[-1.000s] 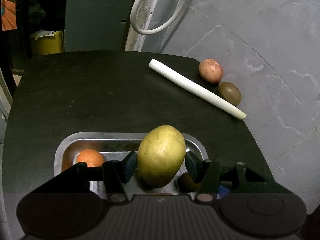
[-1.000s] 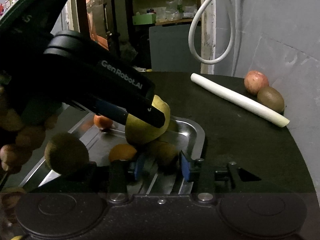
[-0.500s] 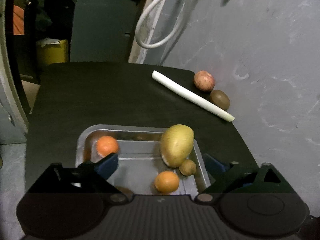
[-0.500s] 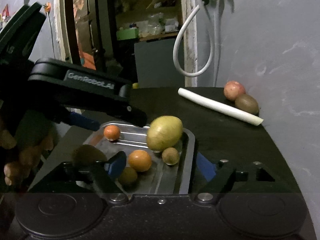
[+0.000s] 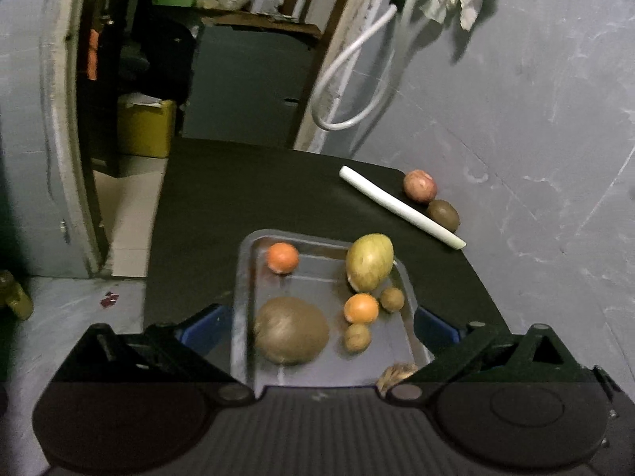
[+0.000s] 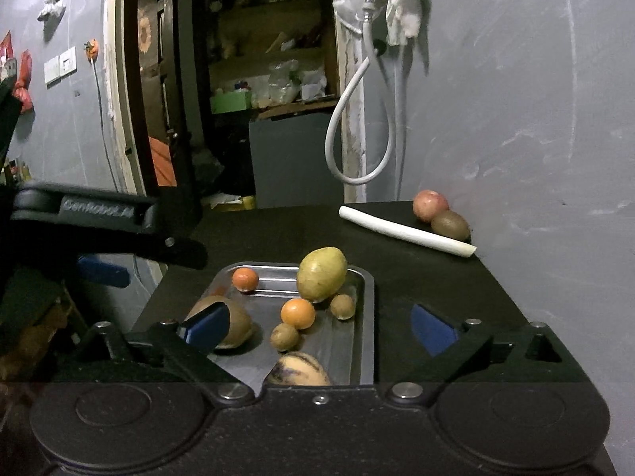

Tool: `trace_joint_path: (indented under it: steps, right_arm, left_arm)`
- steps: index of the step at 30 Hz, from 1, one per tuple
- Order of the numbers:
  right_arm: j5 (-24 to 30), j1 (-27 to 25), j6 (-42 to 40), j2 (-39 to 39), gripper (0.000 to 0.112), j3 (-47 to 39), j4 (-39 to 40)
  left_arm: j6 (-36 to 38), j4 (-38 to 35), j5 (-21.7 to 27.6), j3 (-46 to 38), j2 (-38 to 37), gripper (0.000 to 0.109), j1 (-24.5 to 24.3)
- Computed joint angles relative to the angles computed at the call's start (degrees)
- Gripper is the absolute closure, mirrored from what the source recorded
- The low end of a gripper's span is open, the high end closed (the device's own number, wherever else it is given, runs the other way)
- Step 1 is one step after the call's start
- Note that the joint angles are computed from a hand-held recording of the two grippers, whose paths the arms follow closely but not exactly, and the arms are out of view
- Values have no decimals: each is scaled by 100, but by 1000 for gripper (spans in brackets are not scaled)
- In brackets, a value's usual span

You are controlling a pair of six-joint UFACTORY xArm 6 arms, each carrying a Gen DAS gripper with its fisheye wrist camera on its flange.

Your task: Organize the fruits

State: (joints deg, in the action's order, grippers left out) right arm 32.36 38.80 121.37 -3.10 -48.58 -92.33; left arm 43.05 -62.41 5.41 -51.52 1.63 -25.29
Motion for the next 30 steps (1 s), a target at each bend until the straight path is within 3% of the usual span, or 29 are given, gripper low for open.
trace_joint_path:
  steps: [7, 13, 26, 30]
  right_arm:
    - [685, 700, -94, -480, 11, 355, 531]
    - [1216, 1321, -156, -739, 10, 531, 910]
    - [1846, 2184, -402, -1201, 10, 875, 1564]
    - [1970, 2358, -455, -1300, 10, 934, 1698]
  left_arm:
    - [401, -295, -290, 998, -974, 6, -38]
    - [211, 32, -466, 1865, -1866, 6, -67]
    - [-2025, 2654, -643, 3495, -3424, 6, 110]
    - [-2141, 2879, -535, 3759, -3750, 6, 200]
